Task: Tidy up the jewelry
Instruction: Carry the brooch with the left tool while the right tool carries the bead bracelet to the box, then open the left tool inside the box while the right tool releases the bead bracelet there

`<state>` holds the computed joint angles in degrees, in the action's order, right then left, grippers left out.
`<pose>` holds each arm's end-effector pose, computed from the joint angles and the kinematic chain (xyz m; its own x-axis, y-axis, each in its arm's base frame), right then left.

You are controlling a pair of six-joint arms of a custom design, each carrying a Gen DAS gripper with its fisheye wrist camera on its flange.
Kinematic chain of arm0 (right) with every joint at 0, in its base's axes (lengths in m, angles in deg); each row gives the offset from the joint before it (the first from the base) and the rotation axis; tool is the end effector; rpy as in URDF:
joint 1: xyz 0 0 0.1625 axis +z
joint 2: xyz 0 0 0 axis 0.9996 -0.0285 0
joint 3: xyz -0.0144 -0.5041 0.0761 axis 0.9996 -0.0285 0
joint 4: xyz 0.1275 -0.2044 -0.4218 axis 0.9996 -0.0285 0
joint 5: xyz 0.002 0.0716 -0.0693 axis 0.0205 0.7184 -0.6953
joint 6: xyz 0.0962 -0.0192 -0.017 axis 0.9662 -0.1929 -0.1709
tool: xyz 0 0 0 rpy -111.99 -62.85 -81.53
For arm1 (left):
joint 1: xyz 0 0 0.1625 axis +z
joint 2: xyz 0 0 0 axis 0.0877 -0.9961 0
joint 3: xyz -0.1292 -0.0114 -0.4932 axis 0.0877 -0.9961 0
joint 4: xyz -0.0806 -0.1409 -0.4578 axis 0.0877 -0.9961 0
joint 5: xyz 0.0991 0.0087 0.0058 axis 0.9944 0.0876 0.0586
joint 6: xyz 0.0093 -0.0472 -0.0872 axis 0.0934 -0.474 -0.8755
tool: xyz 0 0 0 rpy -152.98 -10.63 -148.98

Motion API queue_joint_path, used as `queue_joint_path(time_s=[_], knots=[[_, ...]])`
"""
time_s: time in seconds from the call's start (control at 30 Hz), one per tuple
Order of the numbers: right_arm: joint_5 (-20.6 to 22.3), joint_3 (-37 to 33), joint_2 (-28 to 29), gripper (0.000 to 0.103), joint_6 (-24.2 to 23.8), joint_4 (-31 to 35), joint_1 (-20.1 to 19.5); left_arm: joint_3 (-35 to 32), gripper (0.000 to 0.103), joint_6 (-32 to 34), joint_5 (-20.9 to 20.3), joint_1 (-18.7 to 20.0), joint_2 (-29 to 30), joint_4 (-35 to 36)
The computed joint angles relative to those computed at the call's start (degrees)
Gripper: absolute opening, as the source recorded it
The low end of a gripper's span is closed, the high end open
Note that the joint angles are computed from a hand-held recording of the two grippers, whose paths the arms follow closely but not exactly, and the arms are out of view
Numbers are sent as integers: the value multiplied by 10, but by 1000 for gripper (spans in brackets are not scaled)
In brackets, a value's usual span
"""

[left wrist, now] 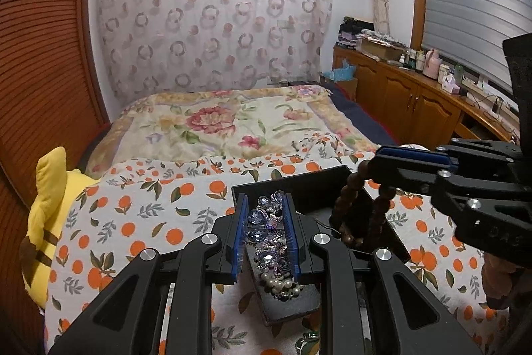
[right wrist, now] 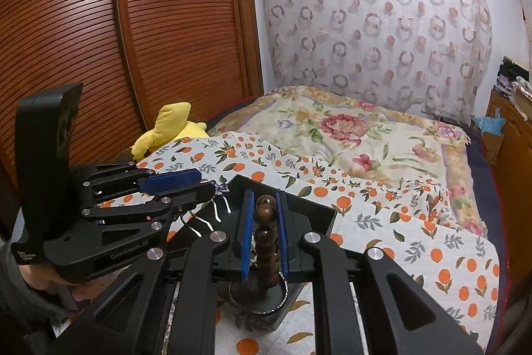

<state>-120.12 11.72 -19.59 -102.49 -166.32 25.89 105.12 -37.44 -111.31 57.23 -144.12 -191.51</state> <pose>0.4424 -0.7259 -0.0004 -0.6293 -0.5803 0.5170 -0.7771 0.4809 -0.4061 -0.1361 -0.6829 0.3619 -0.7007 0.1813 -0.6900 0.6439 0.5771 -0.5023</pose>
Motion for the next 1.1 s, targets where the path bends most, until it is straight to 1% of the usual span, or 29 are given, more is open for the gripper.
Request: queue_joint_path(time_s=[0.23, 0.5, 0.53, 0.57, 0.7, 0.83, 0.97, 1.1], knots=[[0, -14, 9, 15, 10, 13, -6, -4, 19, -1, 1, 2, 5, 4], [-8, -20, 14, 16, 15, 10, -7, -6, 19, -1, -3, 7, 8, 8], [-8, -19, 14, 21, 15, 9, -7, -6, 19, 0, -4, 8, 8, 7], [-10, -18, 13, 29, 15, 5, -6, -5, 19, 1, -3, 7, 8, 6], [-26, -6, 10, 30, 16, -34, 1, -4, 19, 2, -3, 7, 8, 4], [-50, 20, 0, 30, 7, -110, 15, -3, 19, 2, -3, 7, 8, 3], [-55, 48, -17, 30, 4, -160, 24, -4, 19, 4, -2, 7, 8, 3], [-56, 74, -35, 30, -7, -194, 31, -3, 19, 5, -4, 6, 7, 1]])
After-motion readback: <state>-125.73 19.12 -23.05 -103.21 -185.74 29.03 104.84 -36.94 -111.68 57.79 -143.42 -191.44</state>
